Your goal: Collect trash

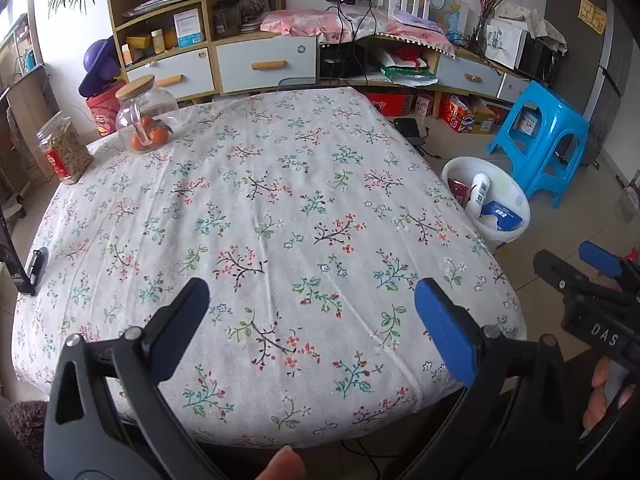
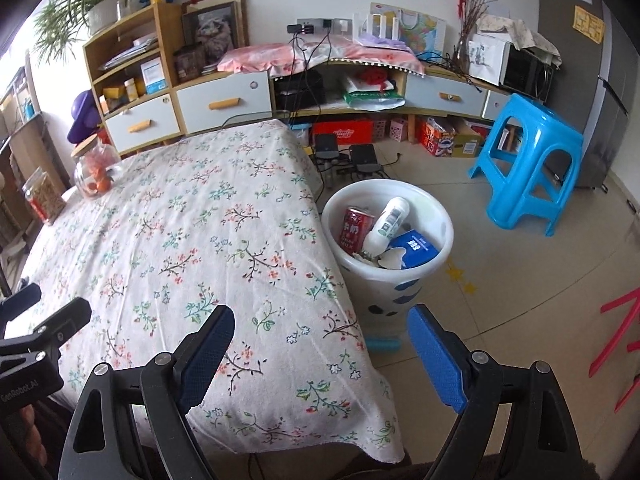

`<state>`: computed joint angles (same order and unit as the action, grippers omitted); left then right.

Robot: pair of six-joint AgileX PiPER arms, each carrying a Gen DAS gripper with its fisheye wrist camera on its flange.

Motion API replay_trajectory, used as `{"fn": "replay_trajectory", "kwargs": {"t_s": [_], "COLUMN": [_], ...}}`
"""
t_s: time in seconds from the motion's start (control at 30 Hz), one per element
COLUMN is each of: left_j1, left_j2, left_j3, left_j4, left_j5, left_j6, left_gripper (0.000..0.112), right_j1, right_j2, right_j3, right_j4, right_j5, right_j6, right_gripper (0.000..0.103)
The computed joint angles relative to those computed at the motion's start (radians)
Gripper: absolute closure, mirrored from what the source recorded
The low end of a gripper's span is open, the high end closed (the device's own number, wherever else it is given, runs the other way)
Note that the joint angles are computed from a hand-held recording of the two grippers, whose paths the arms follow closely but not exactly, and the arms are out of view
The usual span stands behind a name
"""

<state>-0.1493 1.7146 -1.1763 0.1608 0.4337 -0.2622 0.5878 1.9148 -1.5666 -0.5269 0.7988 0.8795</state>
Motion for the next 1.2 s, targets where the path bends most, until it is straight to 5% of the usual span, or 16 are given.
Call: {"fn": "replay_trajectory", "kwargs": {"t_s": [1.2], "left_j1": [-0.001], "left_j2": [-0.006], "left_j3": [-0.001], "left_j4": [0.021], "left_j5": [-0.01], "left_j6": [-0.033], "left_gripper": [0.01], "right_j1": [0.001], "right_j2": [-0.008], "right_j3": [0.015], "right_j4": [-0.021], "right_j5": [-0.007], "right_j6": [0.031], "right_gripper": [0.013]}}
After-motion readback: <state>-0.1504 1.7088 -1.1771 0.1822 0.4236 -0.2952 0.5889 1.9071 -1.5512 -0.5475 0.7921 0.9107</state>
